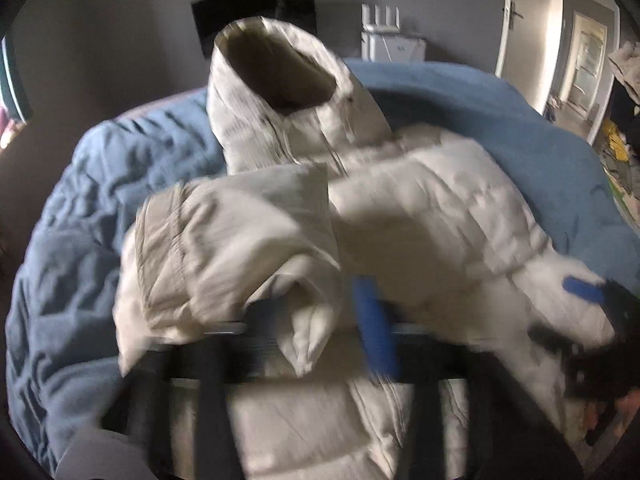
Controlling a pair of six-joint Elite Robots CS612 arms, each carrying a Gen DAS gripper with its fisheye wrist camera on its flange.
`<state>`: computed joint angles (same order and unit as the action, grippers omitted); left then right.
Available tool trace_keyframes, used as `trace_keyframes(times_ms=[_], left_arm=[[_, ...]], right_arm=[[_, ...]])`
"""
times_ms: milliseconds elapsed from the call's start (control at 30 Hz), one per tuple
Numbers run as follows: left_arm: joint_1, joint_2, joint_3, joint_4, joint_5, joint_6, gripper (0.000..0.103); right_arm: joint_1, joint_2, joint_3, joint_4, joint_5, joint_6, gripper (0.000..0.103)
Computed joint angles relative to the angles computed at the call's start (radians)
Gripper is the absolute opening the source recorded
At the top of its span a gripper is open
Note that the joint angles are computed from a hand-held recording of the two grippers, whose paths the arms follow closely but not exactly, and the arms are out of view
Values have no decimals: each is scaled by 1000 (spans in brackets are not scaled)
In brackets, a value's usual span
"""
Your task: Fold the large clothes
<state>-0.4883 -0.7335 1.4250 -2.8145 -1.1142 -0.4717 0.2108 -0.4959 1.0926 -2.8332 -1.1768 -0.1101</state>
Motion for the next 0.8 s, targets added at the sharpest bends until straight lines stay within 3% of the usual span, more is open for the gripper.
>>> trace_keyframes(times_ms=[33,167,267,333,500,600,700,800], left_arm=[[-6,-5,17,-29,12,14,85],[-12,-37,69,-81,27,44,89],[0,-60,102,-94,51,-22,94],[15,-72,120,-75,77,-99,94],[45,-85,139,101,198,-323,95],[79,-92,158,161,145,-484,95],[104,-97,178,140,84,-566,95],[110,-100,189,128,76,-594,95]], right_arm=[[-4,2,-5,9,10,18,96],[-9,8,-15,29,20,53,96],[6,-2,-6,21,-20,6,96],[16,-14,10,2,-29,-33,96],[51,-35,11,-6,17,-134,96],[88,-32,-15,-4,-5,-242,96],[118,-16,-57,28,-14,-319,96],[149,15,-118,60,-32,-384,96]])
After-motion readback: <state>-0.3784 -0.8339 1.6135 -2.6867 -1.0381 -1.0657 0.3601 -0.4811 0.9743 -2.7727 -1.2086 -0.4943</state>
